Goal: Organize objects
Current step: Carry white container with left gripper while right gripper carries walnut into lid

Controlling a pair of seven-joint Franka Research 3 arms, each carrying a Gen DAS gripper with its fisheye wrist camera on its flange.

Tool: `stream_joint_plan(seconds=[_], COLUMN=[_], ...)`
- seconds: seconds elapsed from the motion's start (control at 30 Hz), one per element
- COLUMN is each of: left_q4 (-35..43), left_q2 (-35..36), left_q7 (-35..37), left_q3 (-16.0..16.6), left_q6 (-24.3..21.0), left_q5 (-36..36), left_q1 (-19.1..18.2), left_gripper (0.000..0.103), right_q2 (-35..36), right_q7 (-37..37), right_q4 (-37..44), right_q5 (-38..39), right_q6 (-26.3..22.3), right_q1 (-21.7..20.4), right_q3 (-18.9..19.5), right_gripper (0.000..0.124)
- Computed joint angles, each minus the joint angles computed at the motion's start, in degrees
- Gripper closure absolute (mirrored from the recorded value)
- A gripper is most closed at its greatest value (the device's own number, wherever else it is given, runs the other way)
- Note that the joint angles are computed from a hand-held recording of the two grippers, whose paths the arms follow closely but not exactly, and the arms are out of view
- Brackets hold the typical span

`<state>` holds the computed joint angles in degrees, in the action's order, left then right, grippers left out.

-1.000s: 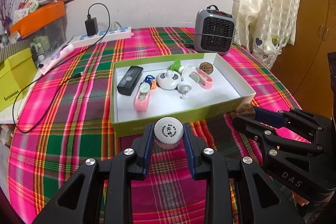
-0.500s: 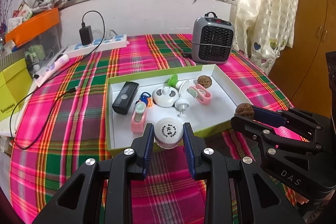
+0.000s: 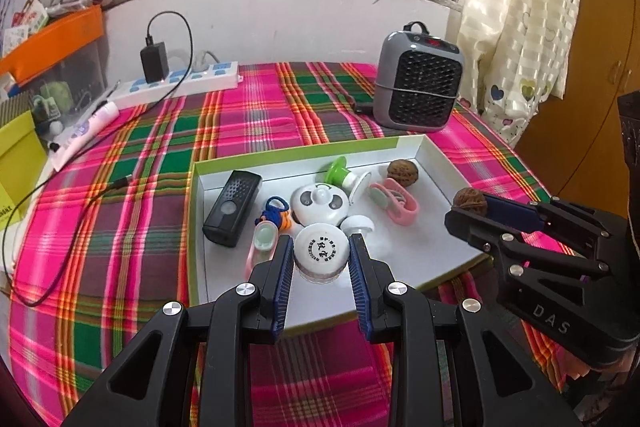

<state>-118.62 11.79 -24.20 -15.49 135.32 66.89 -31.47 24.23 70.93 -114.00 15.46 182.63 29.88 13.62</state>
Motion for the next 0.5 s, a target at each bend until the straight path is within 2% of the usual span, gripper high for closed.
stream_joint_plan(seconds=[0.17,0.5], left_q4=[0.58,1.37], left_q2=[1.03,2.56], left_q7=[0.67,1.99], left_q3=[0.63,1.60], left_q6=[1.48,3.27], left_q5=[-0.13,-0.63], left_q1=[0.64,1.04], left_gripper=[0.077,0.077], right_q2=[1.91,4.35], right_q7=[2.51,6.70], right_q4=[3.17,7.02], right_q5=[-1.78,-6.54], right_q6=[-2.33,-5.42], right_q1=[4.63,8.19], right_q3=[-6.07,-11.11], right_gripper=[0.092,0.092])
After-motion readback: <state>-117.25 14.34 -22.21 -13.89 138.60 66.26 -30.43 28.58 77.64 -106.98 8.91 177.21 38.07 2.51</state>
